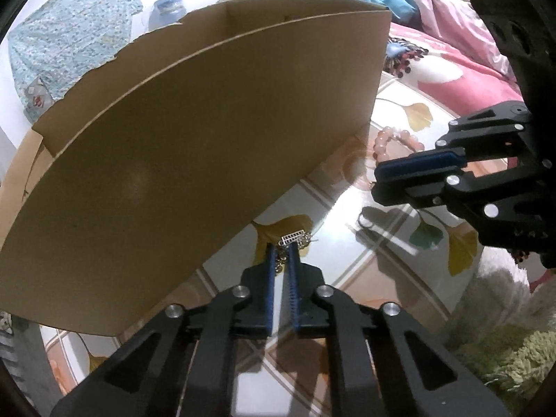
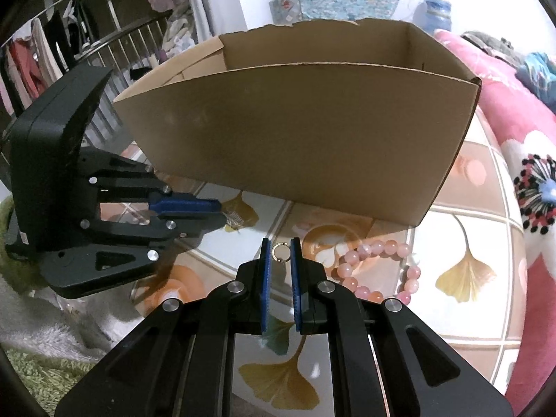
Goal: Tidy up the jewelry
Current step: 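Close the left tool on the gold chain pendant while the right tool holds the ring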
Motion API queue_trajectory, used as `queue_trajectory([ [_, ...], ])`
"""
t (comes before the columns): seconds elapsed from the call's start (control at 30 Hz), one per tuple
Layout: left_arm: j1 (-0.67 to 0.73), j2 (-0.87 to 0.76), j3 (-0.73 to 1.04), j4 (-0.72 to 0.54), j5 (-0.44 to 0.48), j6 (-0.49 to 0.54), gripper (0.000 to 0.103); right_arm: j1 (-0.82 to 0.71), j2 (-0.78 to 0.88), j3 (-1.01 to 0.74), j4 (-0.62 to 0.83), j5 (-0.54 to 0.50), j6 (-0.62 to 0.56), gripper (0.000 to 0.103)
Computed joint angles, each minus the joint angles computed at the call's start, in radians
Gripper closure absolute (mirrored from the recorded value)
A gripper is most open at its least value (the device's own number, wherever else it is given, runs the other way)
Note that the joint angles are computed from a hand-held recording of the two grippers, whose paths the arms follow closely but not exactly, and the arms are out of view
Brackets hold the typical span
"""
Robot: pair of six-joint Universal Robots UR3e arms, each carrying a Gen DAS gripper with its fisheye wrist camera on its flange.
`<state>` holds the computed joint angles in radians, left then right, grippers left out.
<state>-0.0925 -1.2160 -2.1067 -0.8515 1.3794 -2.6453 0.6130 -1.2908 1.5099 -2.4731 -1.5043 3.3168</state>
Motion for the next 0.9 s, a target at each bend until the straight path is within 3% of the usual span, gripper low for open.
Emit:
queue_trajectory([
  [0.4,0.058,0.107,0.020,-0.108,-0.079,-0.018,0.103,0.020,-0.038,0.059,-0.056,-0.015,0.030,0.094],
  [0.6,0.004,0.091,0.015,-0.080,-0.044,-0.020,0.102,0.036,-0.054,0.081,-0.077,-0.029,0.034,0.094],
  [0.77,-0.012,0.043,0.002,-0.025,-0.003,-0.038,0.085,0.041,-0.044,0.066,-0.076,-0.038,0.037,0.094],
  [0.9,-0.003,0.000,0.009,-0.029,-0.002,-0.030,0.084,0.041,-0.031,0.051,-0.073,-0.039,0.037,0.094],
])
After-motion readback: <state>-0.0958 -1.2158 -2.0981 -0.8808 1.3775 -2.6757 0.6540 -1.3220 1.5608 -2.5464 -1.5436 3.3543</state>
